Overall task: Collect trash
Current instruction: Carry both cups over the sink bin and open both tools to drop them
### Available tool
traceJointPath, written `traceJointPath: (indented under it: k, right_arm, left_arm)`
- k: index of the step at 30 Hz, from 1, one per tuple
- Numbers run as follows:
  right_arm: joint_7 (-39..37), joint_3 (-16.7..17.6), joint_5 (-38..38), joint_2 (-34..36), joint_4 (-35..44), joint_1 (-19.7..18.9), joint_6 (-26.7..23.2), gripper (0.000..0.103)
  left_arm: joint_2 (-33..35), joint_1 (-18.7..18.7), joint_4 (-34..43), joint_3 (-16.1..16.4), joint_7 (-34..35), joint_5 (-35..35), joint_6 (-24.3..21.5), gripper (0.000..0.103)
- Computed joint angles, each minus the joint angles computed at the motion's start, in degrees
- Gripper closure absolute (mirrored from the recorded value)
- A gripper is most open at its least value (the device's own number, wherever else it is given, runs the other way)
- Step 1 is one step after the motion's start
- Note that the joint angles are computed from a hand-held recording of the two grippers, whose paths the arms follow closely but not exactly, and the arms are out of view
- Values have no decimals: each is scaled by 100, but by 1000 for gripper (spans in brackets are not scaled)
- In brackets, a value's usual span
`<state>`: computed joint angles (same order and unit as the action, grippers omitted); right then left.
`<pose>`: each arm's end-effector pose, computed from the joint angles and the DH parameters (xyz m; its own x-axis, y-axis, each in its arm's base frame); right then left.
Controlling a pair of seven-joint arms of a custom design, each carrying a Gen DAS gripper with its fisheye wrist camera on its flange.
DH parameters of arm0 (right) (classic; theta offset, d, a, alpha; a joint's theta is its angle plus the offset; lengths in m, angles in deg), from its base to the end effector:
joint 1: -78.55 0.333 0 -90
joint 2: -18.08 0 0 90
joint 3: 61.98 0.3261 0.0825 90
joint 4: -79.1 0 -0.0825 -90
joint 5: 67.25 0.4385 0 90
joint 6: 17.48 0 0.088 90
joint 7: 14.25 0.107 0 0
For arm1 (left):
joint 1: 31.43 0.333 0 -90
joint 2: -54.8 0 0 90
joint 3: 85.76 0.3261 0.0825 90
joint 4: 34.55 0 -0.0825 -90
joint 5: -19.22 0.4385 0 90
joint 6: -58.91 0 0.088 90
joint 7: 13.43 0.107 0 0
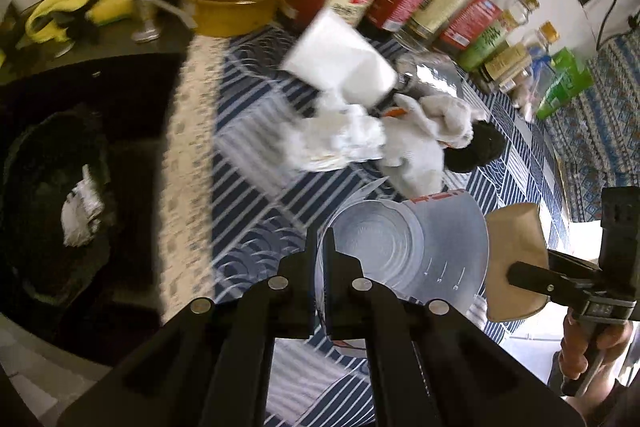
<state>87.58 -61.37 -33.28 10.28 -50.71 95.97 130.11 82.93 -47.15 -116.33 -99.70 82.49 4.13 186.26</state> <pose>0.5516 0.1697 0.4438 -0.2151 -0.8227 -0.5262 -0.9061 0.3692 -0.2068 0.6921 -0.3639 0.4451 -0.4558 -0.8290 0.3240 -0.8795 0.3636 -0.3069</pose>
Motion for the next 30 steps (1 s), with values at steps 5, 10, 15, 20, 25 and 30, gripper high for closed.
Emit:
traceJointPath:
  k: [5,10,15,20,25,30]
  right_arm:
    - [-109,197,-13,607,705,81,-133,40]
    - [-143,492,-121,1322,1549,83,-257,40]
    - [-132,793,-304,2068,2475,68,-415,40]
    - [33,1021,-691,2887,3577,128,-568,40]
    - [288,1176,-1070,3756,4826,232,-765,40]
    - [601,1209,-1436,4707,6284,398,-1115,39]
  left_arm:
    - [-389,323,-527,62,130,-274,193,101]
    - [-715,621,-970,164,247,-487,384,101]
    - [-954,924,-1271,318,336,-596,521,101]
    - [-990,1184,-1247,442,451,-594,490,101]
    - [-869,1387,-996,552,554,-473,432,101]
    - [-578,1563,-549,601,587,-423,290,101]
